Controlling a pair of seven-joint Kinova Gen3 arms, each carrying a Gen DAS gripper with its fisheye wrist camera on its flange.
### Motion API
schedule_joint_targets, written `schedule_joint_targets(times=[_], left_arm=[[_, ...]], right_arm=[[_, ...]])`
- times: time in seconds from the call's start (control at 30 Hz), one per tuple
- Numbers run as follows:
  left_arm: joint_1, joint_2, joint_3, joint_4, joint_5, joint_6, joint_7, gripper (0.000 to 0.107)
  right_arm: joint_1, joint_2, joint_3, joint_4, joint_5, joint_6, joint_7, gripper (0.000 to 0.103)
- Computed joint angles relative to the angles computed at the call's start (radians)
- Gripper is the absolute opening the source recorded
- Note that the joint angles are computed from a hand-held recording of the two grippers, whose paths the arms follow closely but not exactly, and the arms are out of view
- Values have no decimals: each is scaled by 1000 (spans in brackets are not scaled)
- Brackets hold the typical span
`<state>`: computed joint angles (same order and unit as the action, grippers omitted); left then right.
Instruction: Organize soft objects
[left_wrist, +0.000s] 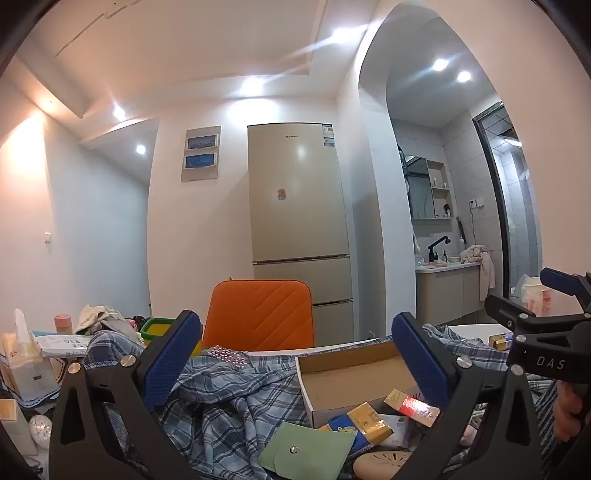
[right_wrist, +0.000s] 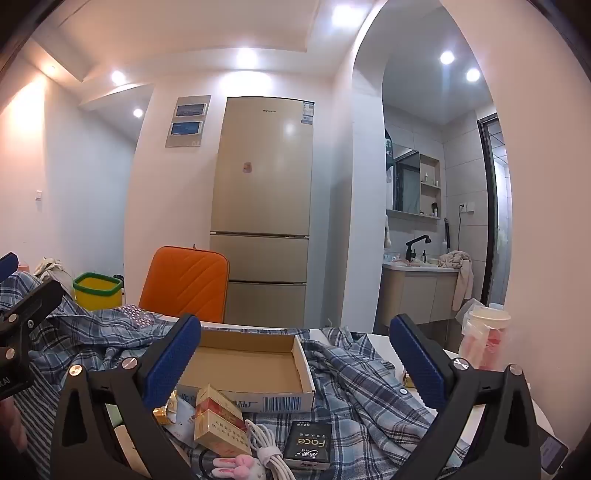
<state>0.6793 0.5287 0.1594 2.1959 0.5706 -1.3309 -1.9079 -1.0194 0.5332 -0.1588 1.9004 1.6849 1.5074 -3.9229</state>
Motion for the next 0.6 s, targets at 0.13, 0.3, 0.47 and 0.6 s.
schedule_joint_targets(times=[0.13,0.3,0.47,0.6], left_arm=[[-8,-16,3,-1,8,40,-6,103],[-31,-40,8,-14,11,121,-19,103],[-24,-46,-2,-22,15,149,-9,103],[-16,-47,-6,-30,29,162,-25,103]], right_arm=[[0,-1,-1,-1,-2,-1,2,103],[-1,0,0,-4,-3,-2,12,103],[-3,1,1,-2,-2,2,9,103],[-4,3,0,-3,-2,3,12,103]])
